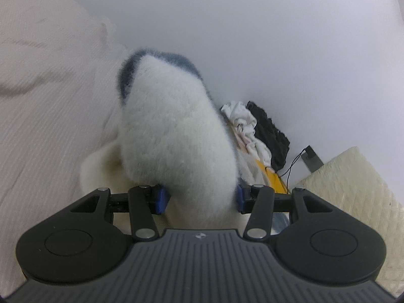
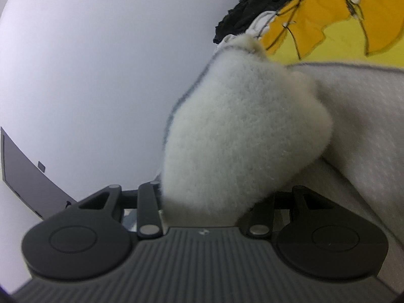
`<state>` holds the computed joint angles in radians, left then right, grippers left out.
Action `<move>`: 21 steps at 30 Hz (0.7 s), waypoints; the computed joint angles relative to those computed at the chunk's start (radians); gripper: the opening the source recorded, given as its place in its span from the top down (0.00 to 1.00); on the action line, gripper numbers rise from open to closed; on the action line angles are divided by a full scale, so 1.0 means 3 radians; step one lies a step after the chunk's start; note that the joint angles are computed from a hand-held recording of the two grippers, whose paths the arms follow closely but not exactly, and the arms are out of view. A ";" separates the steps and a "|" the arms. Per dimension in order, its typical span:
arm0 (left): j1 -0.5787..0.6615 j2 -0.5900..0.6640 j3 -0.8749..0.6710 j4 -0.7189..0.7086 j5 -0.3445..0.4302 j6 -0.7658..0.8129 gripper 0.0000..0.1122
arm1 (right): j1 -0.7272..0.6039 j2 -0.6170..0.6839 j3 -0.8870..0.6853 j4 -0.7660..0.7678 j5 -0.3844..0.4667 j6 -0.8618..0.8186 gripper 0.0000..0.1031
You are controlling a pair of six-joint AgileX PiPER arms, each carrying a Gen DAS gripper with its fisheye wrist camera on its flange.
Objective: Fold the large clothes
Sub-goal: 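Lower the rolled sweater onto the bed and open both tools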
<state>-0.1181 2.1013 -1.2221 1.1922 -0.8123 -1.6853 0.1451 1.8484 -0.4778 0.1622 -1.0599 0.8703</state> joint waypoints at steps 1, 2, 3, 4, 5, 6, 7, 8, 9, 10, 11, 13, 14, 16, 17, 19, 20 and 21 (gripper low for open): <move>0.0019 -0.0016 0.0072 0.0010 -0.0020 0.0034 0.51 | -0.0054 0.0022 0.0012 -0.0064 -0.0018 0.0039 0.54; 0.0032 -0.0111 0.0213 0.0020 -0.0035 0.0073 0.51 | -0.0064 0.0055 0.0047 -0.0089 -0.0074 0.0083 0.54; 0.0039 -0.0141 0.0276 0.0043 -0.0027 0.0103 0.51 | -0.0080 0.0099 0.0073 -0.0119 -0.0136 0.0128 0.54; 0.0042 -0.0184 0.0355 0.0041 -0.0029 0.0145 0.51 | -0.0079 0.0133 0.0105 -0.0130 -0.0192 0.0153 0.54; 0.0041 -0.0199 0.0427 0.0017 -0.0032 0.0211 0.50 | -0.0080 0.0168 0.0127 -0.0135 -0.0233 0.0173 0.54; 0.0043 -0.0199 0.0488 -0.0023 -0.0043 0.0279 0.50 | -0.0090 0.0215 0.0135 -0.0147 -0.0273 0.0211 0.54; 0.0047 -0.0190 0.0552 -0.0090 -0.0067 0.0368 0.50 | -0.0082 0.0255 0.0152 -0.0145 -0.0320 0.0246 0.53; 0.0039 -0.0192 0.0628 -0.0174 -0.0080 0.0476 0.50 | -0.0084 0.0295 0.0158 -0.0155 -0.0355 0.0277 0.53; 0.0030 -0.0199 0.0703 -0.0244 -0.0087 0.0581 0.49 | -0.0083 0.0337 0.0173 -0.0158 -0.0402 0.0300 0.53; 0.0021 -0.0199 0.0749 -0.0294 -0.0088 0.0657 0.49 | -0.0077 0.0366 0.0185 -0.0157 -0.0432 0.0324 0.52; 0.0045 -0.0195 0.0799 -0.0304 -0.0122 0.0716 0.48 | -0.0079 0.0394 0.0192 -0.0164 -0.0457 0.0346 0.52; 0.0083 -0.0190 0.0797 -0.0223 -0.0161 0.0647 0.47 | -0.0078 0.0373 0.0231 -0.0192 -0.0434 0.0361 0.51; 0.0119 -0.0197 0.0788 -0.0136 -0.0188 0.0566 0.45 | -0.0107 0.0358 0.0235 -0.0243 -0.0411 0.0384 0.50; 0.0145 -0.0263 0.0781 0.0028 -0.0126 0.0466 0.42 | -0.0216 0.0274 0.0218 -0.0400 -0.0252 0.0454 0.49; 0.0144 -0.0320 0.0792 0.0118 -0.0056 0.0458 0.39 | -0.0295 0.0208 0.0195 -0.0500 -0.0105 0.0495 0.47; 0.0153 -0.0450 0.0836 0.0297 0.0064 0.0433 0.36 | -0.0290 0.0033 0.0205 -0.0496 0.0179 0.0506 0.44; 0.0161 -0.0534 0.0880 0.0375 0.0117 0.0434 0.36 | -0.0269 -0.0055 0.0219 -0.0458 0.0310 0.0495 0.42; 0.0171 -0.0633 0.0931 0.0452 0.0178 0.0428 0.36 | -0.0252 -0.0170 0.0218 -0.0408 0.0491 0.0464 0.40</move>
